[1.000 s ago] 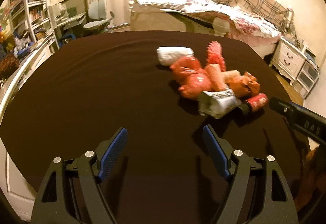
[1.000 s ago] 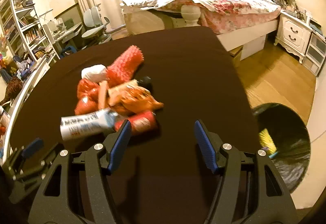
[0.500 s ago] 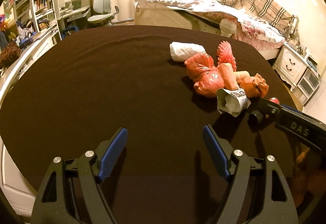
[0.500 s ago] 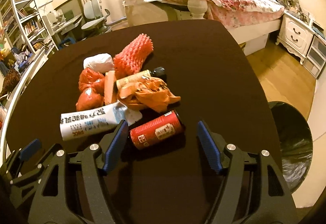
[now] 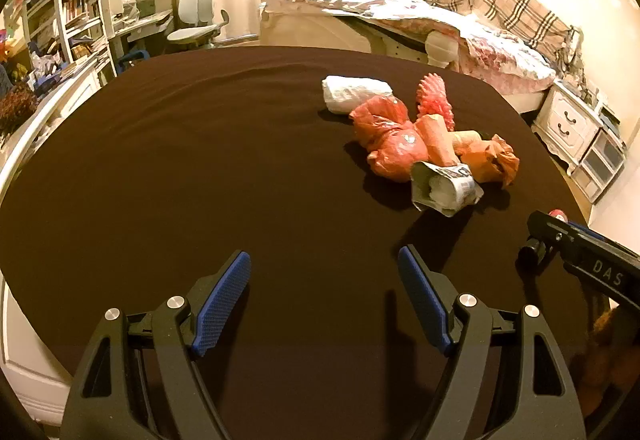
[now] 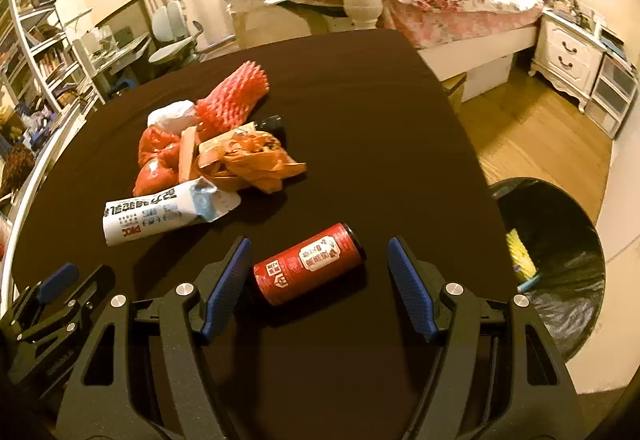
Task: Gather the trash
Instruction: 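Grasp the red can upright with the right tool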
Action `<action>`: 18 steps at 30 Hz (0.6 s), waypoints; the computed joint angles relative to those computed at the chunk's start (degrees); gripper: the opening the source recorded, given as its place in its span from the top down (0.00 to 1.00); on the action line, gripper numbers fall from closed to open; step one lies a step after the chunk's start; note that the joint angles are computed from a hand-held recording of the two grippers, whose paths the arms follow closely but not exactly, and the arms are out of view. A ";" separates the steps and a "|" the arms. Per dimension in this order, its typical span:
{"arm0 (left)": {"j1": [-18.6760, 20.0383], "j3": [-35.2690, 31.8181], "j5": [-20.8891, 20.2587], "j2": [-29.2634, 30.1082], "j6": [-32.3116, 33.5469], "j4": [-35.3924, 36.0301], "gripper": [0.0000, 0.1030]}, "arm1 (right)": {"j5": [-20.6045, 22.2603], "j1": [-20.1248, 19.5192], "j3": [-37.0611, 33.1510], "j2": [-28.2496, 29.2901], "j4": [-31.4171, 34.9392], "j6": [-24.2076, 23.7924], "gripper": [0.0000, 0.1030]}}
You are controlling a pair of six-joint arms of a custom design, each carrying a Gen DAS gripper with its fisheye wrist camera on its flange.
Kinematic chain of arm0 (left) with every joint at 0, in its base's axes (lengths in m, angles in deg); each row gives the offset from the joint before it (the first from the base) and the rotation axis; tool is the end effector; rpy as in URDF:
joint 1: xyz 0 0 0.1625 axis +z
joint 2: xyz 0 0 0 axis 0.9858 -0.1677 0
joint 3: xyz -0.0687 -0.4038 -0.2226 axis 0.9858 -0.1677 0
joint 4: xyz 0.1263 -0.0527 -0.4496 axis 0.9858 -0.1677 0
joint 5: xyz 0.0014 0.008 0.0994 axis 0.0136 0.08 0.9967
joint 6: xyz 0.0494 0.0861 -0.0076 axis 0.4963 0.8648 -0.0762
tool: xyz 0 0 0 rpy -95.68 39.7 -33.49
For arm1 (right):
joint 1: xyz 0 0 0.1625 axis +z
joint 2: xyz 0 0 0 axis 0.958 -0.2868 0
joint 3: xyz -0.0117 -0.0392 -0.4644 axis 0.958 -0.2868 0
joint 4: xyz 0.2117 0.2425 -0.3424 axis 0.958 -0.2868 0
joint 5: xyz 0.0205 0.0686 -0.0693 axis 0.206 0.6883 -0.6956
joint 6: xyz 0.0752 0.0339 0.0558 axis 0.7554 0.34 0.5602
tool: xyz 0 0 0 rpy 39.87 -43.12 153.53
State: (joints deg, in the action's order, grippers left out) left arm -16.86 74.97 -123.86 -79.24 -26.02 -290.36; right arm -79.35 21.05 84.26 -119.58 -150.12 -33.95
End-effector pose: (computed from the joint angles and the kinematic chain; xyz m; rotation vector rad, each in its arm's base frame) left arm -0.0451 -0.5203 0.0558 0.6893 2.3855 -0.7212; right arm 0.1038 -0.4582 0.0052 -0.0734 -2.2501 0.9725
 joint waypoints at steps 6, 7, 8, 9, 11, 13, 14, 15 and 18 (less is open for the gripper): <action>-0.13 0.19 -0.06 -0.04 -0.11 0.19 0.26 | -0.51 -0.12 1.52 -0.31 -2.48 0.22 0.33; -0.17 0.28 -0.07 -0.09 -0.16 0.19 0.26 | -0.21 -0.29 1.79 -0.34 -2.63 0.65 0.33; -0.18 0.29 -0.06 -0.06 -0.14 0.06 0.26 | 0.06 -0.43 2.05 -0.42 -2.81 0.93 0.33; -0.18 0.30 -0.09 -0.06 -0.08 0.01 0.26 | 0.20 -0.57 2.22 -0.40 -3.04 1.02 0.33; -0.29 0.31 -0.10 0.10 -0.01 -0.14 0.26 | -0.14 -0.60 2.25 -0.34 -3.19 1.07 0.33; -0.31 0.39 -0.18 0.14 0.00 -0.33 0.26 | -0.23 -0.64 2.38 -0.40 -3.39 1.23 0.33; -0.31 0.39 -0.18 0.14 0.00 -0.33 0.26 | -0.52 -0.49 2.45 -0.31 -3.67 1.20 0.33; -0.28 0.39 -0.28 0.11 -0.10 -0.31 0.26 | -0.69 -0.42 2.48 -0.25 -3.91 1.11 0.33; -0.31 0.43 -0.33 0.10 -0.12 -0.35 0.26 | -0.81 -0.23 2.66 -0.27 -4.25 1.18 0.33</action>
